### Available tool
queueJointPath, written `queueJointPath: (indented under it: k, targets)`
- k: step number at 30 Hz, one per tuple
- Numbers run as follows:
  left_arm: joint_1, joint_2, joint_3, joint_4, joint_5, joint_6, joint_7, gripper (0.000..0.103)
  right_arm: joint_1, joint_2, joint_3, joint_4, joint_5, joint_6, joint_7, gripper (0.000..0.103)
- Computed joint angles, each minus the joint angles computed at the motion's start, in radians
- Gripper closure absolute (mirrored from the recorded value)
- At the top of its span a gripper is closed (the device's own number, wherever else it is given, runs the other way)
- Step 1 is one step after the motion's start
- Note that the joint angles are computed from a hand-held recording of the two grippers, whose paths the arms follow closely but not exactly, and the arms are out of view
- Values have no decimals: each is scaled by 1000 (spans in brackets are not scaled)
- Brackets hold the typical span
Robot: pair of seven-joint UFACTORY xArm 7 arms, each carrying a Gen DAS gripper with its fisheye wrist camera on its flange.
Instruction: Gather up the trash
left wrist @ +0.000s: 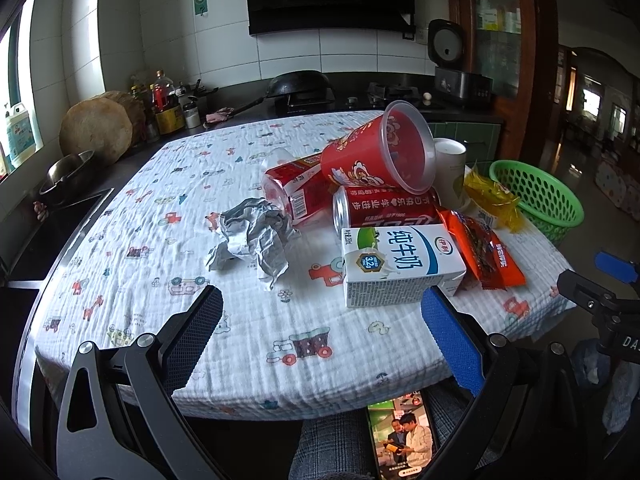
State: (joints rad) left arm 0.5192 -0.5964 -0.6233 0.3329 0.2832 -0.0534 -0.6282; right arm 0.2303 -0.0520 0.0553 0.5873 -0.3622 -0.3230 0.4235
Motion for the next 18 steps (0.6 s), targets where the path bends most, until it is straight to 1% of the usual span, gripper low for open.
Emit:
queueJointPath:
  k: [6, 10, 11, 13, 18]
  targets:
    - [-3, 0, 11, 2, 0, 6, 6, 5, 1, 5, -6, 7, -26, 4, 22, 6]
    - [-5, 5, 17, 8, 3, 11, 9, 5, -3, 8, 2, 9, -15, 6, 13, 6]
    - [-2, 7, 15, 7, 5, 7, 8, 5, -5, 7, 6, 7, -3, 6, 5, 6]
    - [4, 11, 10, 11, 7, 7, 8, 5, -3, 10, 0, 9, -21, 6, 20, 6]
    - [12, 16, 6, 14, 10, 3, 10, 5, -6, 14, 7, 12, -14, 8, 12, 6]
